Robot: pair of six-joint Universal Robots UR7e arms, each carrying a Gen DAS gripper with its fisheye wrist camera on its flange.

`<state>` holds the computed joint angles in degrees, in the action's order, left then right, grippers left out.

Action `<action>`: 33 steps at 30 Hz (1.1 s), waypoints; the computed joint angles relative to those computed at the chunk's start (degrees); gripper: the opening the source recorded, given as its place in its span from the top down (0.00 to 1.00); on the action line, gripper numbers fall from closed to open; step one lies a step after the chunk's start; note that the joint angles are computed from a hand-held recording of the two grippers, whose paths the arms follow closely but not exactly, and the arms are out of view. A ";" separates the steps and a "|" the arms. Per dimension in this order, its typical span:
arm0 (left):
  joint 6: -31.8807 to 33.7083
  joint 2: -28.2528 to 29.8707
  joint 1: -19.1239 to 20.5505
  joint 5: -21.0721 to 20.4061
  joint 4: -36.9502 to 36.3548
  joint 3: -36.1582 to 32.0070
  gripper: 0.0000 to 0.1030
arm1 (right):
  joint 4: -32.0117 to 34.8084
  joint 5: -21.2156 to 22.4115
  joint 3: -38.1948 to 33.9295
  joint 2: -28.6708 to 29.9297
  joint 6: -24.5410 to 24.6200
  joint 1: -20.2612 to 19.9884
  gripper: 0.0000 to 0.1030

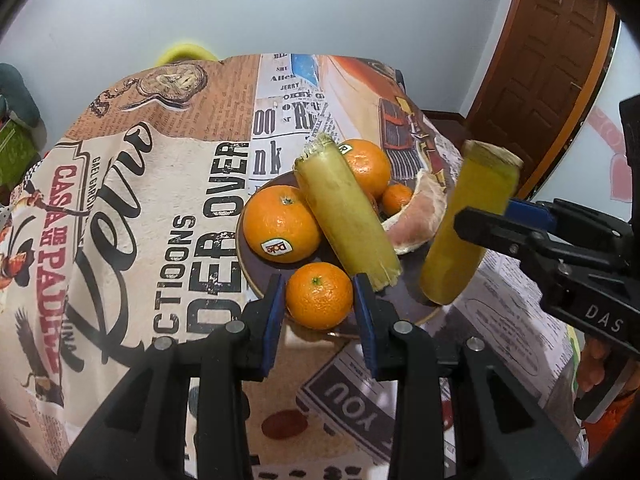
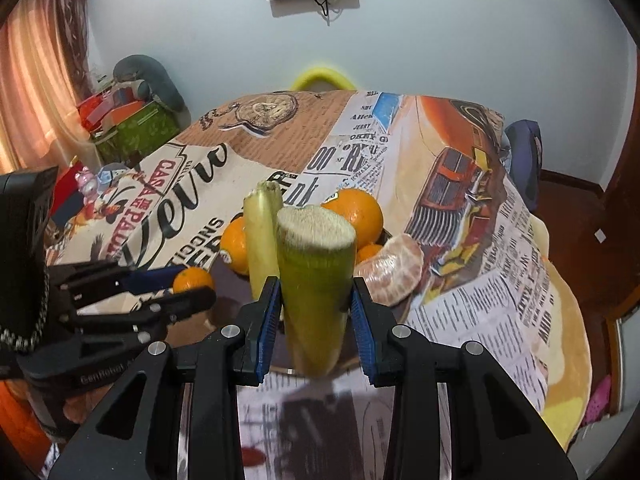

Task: Organize fruits
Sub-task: 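Carry gourd and tangerine onto the plate and open both grippers, then move the right gripper to a red date while the left gripper approaches another date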

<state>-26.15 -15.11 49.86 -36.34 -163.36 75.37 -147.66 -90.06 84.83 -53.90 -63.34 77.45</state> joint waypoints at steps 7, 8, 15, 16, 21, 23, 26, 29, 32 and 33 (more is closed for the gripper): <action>0.85 0.91 1.02 -0.17 0.91 -1.96 0.67 | -0.11 -0.02 -1.66 2.06 1.82 0.19 0.69; 0.90 1.01 1.12 -0.23 1.11 -2.16 0.67 | 0.06 0.08 -1.94 2.28 2.01 0.13 0.69; 1.44 1.54 1.56 -0.48 0.58 -2.73 0.67 | 0.96 -0.09 -3.45 3.65 2.30 0.14 0.69; 1.30 1.60 1.63 -0.57 0.89 -2.87 0.67 | 0.92 -0.26 -3.56 3.82 2.32 0.19 0.69; 0.59 1.70 1.63 -0.31 1.10 -2.88 0.55 | 0.79 -0.37 -3.32 3.50 1.64 0.20 0.69; 0.47 1.34 1.33 -0.36 0.59 -2.28 0.55 | 0.56 -0.58 -2.96 3.11 1.38 0.18 0.69; 0.12 0.52 0.59 0.16 -0.08 -0.82 0.55 | 0.12 -0.66 -1.83 1.95 0.88 0.06 0.69; -0.62 -0.51 -0.74 2.02 -0.08 1.02 0.55 | -0.97 -0.41 -0.02 0.32 0.38 -0.09 0.67; -1.28 -1.87 -2.09 3.08 -0.95 3.41 0.55 | -1.85 0.02 2.12 -1.73 0.04 -0.36 0.66; -1.67 -2.44 -2.73 3.77 -1.30 4.45 0.55 | -2.08 0.09 2.76 -2.32 -0.05 -0.42 0.66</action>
<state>-27.83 -17.55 47.13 -32.57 -164.66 79.83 -149.74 -89.97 87.59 -56.23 -63.39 77.02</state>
